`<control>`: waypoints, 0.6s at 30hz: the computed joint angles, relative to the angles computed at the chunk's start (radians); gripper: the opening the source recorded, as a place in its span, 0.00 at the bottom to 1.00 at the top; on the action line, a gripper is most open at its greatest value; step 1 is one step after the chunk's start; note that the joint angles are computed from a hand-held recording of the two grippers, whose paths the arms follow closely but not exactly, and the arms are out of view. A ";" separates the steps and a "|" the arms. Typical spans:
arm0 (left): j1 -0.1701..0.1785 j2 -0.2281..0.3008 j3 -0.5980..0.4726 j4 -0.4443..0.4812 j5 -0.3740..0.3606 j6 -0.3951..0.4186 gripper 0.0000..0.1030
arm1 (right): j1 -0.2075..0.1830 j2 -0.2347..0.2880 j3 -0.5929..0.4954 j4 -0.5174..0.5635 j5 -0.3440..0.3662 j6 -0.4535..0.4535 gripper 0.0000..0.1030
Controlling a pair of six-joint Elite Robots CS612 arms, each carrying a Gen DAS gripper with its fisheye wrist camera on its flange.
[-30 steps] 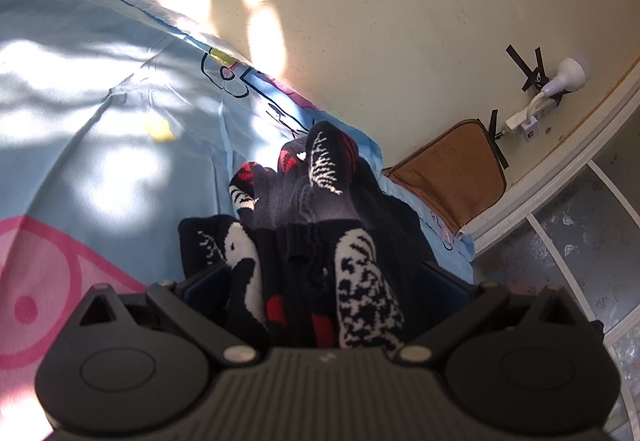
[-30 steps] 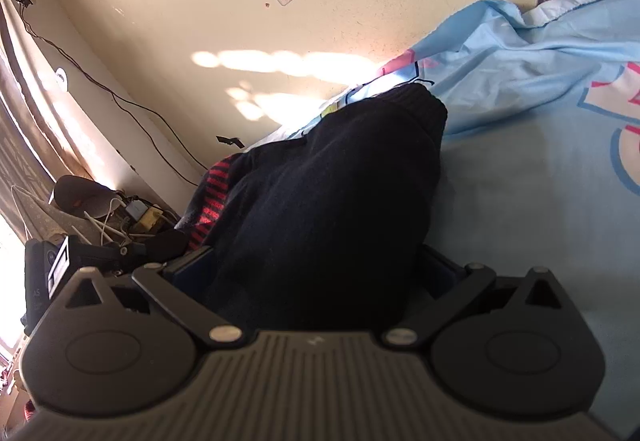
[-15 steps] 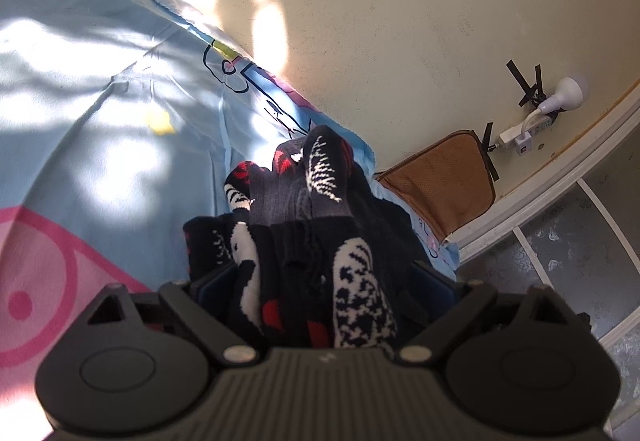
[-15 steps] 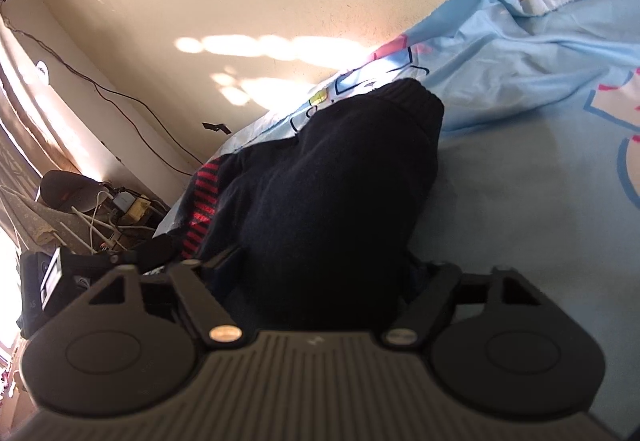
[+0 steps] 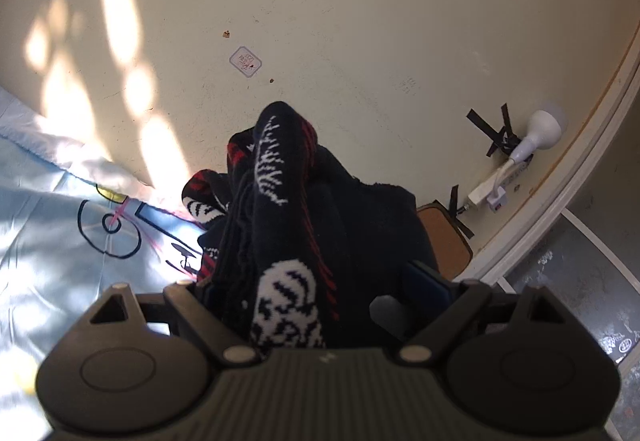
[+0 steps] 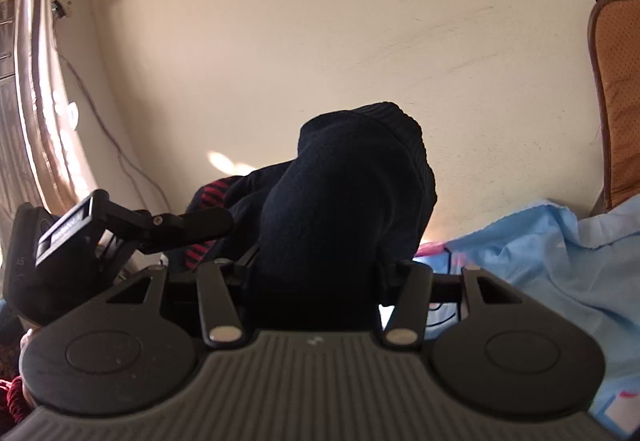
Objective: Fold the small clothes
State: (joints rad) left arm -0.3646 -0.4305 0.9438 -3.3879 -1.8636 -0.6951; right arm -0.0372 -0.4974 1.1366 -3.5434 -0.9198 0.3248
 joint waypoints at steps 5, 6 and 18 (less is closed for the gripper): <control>-0.021 0.109 -0.207 0.287 0.125 0.071 0.87 | 0.007 0.096 -0.160 0.240 -0.109 -0.015 0.54; -0.028 0.116 -0.217 0.325 0.173 0.091 0.86 | 0.009 0.108 -0.180 0.294 -0.131 -0.023 0.54; -0.101 -0.032 0.072 0.241 0.491 0.209 1.00 | 0.002 0.025 -0.015 0.192 -0.248 0.036 0.82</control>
